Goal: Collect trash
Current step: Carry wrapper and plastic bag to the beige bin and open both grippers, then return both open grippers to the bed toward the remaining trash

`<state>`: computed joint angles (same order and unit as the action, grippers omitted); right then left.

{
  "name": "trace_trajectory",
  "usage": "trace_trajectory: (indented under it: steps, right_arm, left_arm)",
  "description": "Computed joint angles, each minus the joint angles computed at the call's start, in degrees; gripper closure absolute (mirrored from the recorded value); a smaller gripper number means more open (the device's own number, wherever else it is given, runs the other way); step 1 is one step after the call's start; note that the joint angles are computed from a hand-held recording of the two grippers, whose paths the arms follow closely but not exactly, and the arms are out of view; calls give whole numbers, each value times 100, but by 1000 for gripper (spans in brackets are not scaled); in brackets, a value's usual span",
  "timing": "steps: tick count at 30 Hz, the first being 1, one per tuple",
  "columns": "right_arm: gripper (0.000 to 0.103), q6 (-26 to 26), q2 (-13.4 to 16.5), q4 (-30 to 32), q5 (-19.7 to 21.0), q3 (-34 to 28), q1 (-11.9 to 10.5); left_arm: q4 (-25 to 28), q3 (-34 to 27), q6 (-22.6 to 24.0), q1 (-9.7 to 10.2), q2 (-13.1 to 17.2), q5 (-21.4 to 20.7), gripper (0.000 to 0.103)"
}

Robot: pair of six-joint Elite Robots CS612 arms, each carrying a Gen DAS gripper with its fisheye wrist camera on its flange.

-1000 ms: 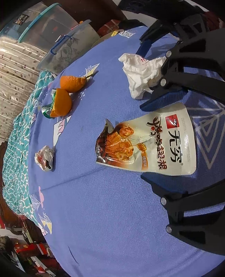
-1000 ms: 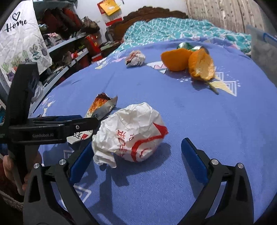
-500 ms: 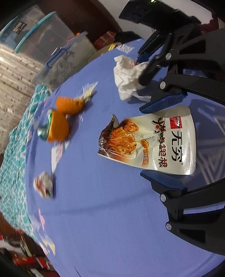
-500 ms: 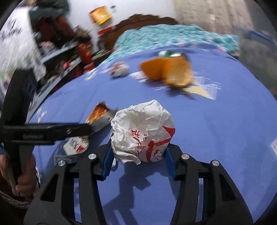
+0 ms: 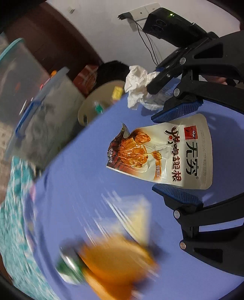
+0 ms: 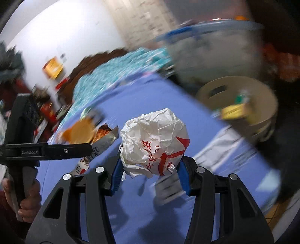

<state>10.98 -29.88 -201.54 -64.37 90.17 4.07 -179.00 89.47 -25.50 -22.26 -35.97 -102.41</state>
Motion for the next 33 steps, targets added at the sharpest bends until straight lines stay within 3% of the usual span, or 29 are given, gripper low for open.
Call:
trace_trajectory:
  steps: [4,8,13,15,17,20,24,27,33]
  right_arm:
    - [50,494,75,25,-453,-280,-274]
    - [49,825,213,414,-632,-665,-476]
    - [37,810,385,736,-920,-1056,-541]
    - [21,810,430,878,-971,-1154,-559]
    - [19,1003,476,808,-1062,-1210,-567]
    - [19,1185,484,541,-1094,-1141,-615]
    - [19,1486,410,90,-1062,-979,-600]
    - [19,1492,333,-88,-879,-900,-549]
    - [19,1141,184,-63,-9,-841,-371]
  left_arm:
    - [771,-1251,247,-98,510,-362,39]
    - [1397,-2228,481,-213,929,-367,39]
    - [2115,-3345,566,-296,1444,-445,37]
    - [2514,-3768,486,-311,1643,-461,18]
    - [2636,-3906,339,-288,1715,-543,13]
    - [2292,-3650,216,-228,1603,-604,13]
    - [1382,-2860,115,-179,1195,-316,13]
    - [400,-2014,106,-133,765,-31,13]
    - [-937,-659,-55,55,95,446,13]
